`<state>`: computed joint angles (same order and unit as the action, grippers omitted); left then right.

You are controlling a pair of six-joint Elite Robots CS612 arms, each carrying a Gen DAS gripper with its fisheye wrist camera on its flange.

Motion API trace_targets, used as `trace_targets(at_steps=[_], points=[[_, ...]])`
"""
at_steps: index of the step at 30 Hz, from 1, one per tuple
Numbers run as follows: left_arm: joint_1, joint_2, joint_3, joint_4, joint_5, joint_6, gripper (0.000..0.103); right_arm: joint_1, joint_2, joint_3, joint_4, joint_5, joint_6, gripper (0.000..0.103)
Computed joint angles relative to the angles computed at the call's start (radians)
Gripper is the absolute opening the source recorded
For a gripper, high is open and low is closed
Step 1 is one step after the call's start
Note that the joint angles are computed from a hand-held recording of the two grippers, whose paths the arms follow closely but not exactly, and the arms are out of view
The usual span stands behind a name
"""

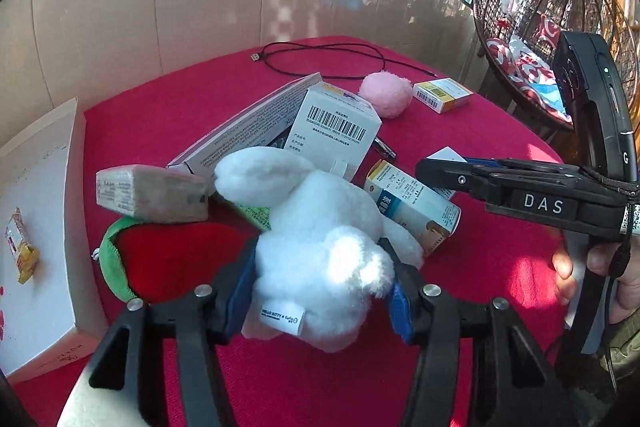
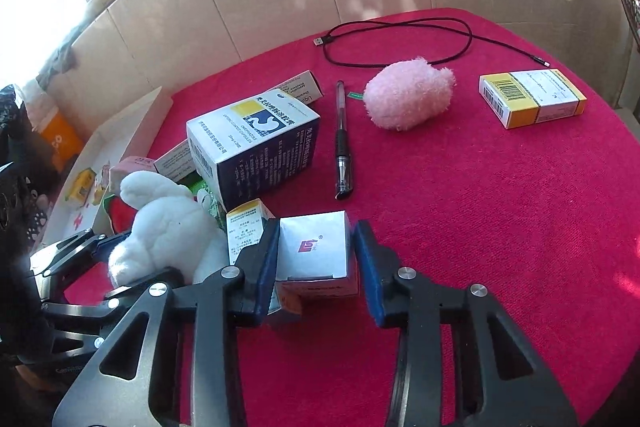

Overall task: Organize objects
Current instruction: 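Grasp the white plush rabbit with the left gripper while the right grasps a small white box, then carry the rabbit and white box to the tray and release both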

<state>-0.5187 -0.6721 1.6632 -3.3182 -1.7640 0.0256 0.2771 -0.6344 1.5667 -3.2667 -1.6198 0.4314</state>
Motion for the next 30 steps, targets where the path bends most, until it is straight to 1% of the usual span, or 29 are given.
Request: trace_targets(at_steps=[5, 9, 12, 15, 19, 23, 30], points=[[0.005, -0.010, 0.015, -0.043, -0.001, -0.024, 0.057, -0.002, -0.002, 0.007, -0.016, 0.002, 0.007, 0.035], [0.009, -0.020, 0.030, -0.095, 0.011, -0.040, 0.057, -0.006, -0.015, 0.030, -0.068, -0.032, 0.026, 0.033], [0.007, -0.027, 0.040, -0.128, 0.049, -0.053, 0.057, -0.003, -0.028, 0.045, -0.123, -0.076, 0.016, 0.033], [0.002, -0.035, 0.046, -0.122, 0.120, -0.071, 0.057, 0.001, -0.039, 0.049, -0.158, -0.100, -0.009, 0.033], [0.000, -0.040, 0.050, -0.108, 0.189, -0.095, 0.057, 0.009, -0.040, 0.038, -0.177, -0.091, -0.038, 0.033], [0.007, -0.046, 0.060, -0.126, 0.196, -0.126, 0.057, 0.015, -0.039, 0.026, -0.179, -0.071, -0.061, 0.033], [0.015, -0.054, 0.076, -0.175, 0.218, -0.147, 0.057, 0.025, -0.041, 0.013, -0.181, -0.047, -0.112, 0.033]])
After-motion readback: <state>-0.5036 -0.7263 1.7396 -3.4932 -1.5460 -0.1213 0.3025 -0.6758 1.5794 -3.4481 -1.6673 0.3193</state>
